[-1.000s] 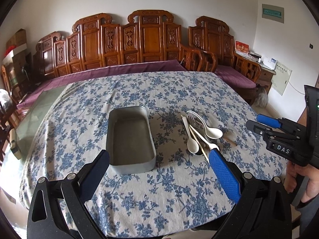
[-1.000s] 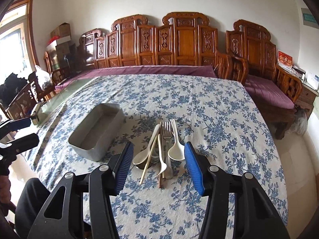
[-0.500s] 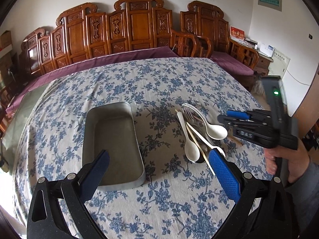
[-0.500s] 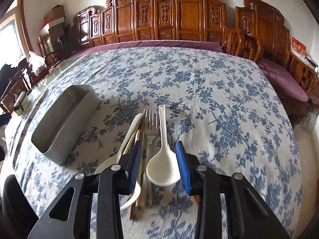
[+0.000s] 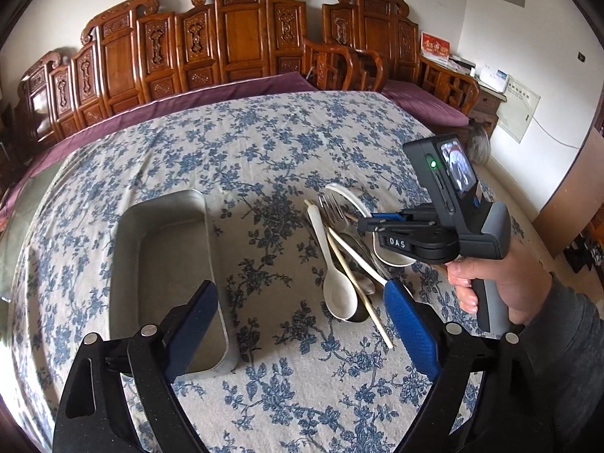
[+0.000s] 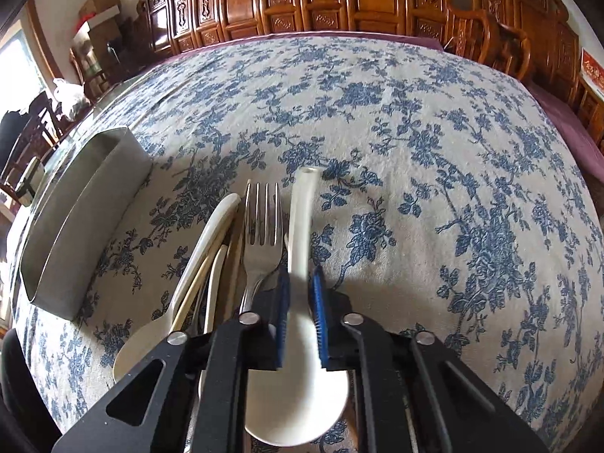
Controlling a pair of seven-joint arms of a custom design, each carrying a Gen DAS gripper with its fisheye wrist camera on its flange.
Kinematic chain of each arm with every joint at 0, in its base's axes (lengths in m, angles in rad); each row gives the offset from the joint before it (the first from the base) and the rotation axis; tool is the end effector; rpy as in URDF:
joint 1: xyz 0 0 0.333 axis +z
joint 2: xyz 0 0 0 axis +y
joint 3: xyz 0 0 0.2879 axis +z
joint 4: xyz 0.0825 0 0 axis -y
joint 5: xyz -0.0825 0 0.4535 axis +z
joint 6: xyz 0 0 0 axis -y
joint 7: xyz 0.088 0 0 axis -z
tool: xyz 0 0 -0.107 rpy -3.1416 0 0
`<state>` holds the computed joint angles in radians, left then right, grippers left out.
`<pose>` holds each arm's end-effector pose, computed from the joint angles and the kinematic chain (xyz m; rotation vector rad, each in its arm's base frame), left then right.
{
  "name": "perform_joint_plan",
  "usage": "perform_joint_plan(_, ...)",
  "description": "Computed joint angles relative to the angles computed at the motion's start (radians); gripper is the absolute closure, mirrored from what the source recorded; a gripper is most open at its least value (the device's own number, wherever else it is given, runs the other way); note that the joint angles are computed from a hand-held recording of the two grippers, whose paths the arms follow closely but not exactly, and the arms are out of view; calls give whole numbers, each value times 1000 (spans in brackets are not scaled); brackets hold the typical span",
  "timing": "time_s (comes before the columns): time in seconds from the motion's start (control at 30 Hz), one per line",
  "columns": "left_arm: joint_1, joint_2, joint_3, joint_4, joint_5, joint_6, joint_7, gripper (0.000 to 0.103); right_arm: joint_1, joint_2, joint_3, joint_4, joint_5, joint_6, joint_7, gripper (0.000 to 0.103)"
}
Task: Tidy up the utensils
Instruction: 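Grasp a white plastic spoon with the left tool while the right tool grasps another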
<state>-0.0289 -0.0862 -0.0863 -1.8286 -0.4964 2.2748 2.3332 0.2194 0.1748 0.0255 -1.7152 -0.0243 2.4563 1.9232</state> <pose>0.6432 -0.0879 0.5859 -1.2057 2.4546 -0.8995 0.6982 0.1735 0.4951 -1.7650 1.9408 -0.3762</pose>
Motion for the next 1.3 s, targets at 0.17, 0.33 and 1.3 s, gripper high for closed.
perform_joint_plan(0.17,-9,45,-16,25,28,-7,-21,30,-17,-52,4,-59,70,49,-47,93)
perform_joint_plan(0.33,-11,137,-39,107,68,-62,-80,46,-26,-92,0,-107,95,79,-58,93)
perform_joint_plan(1.3,-17,379,-104,326,240,-133,-265,97,-30,-123,-2,-122,64,100,-41,92)
